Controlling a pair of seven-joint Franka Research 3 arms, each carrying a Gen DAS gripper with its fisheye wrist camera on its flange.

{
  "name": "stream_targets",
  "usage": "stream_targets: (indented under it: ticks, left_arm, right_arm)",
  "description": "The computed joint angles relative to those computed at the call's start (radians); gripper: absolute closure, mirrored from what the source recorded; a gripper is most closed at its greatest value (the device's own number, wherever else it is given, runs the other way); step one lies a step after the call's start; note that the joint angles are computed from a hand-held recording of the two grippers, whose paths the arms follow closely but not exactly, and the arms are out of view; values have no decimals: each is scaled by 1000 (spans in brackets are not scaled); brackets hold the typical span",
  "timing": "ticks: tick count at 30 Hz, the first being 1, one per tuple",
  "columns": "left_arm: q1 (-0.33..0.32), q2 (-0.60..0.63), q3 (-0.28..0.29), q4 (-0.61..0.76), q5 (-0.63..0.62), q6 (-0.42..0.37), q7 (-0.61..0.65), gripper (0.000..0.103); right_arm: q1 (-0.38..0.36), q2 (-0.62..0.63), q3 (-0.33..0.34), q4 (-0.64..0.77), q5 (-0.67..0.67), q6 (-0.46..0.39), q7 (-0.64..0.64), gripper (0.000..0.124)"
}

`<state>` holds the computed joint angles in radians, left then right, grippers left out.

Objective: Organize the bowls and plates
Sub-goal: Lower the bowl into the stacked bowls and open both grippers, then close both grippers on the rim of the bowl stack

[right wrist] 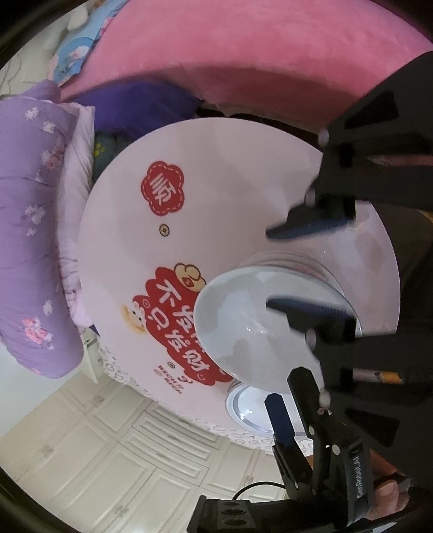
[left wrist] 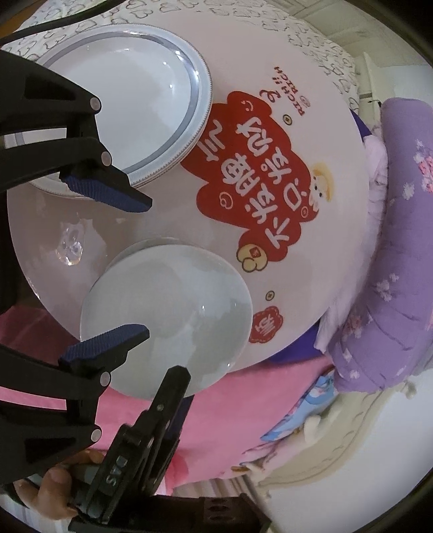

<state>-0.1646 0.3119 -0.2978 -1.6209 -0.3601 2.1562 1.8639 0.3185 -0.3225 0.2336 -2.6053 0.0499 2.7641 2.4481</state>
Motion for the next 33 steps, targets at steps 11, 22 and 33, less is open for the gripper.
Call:
stream_targets:
  ticks: [11,22,33]
  left_arm:
    - [32,-24,0,-37,-80,22,25,17]
    - [34,-97,10,-152,-169,108,145,4]
    - [29,-3,1,-72,-188,46,72,6]
  right_arm:
    - [-37,-50,30,-50,-40,62,83,21]
    - [-34,-84,35,-104,12,99,83,21]
    - [-36,-29,20,-64,15,92,42,21]
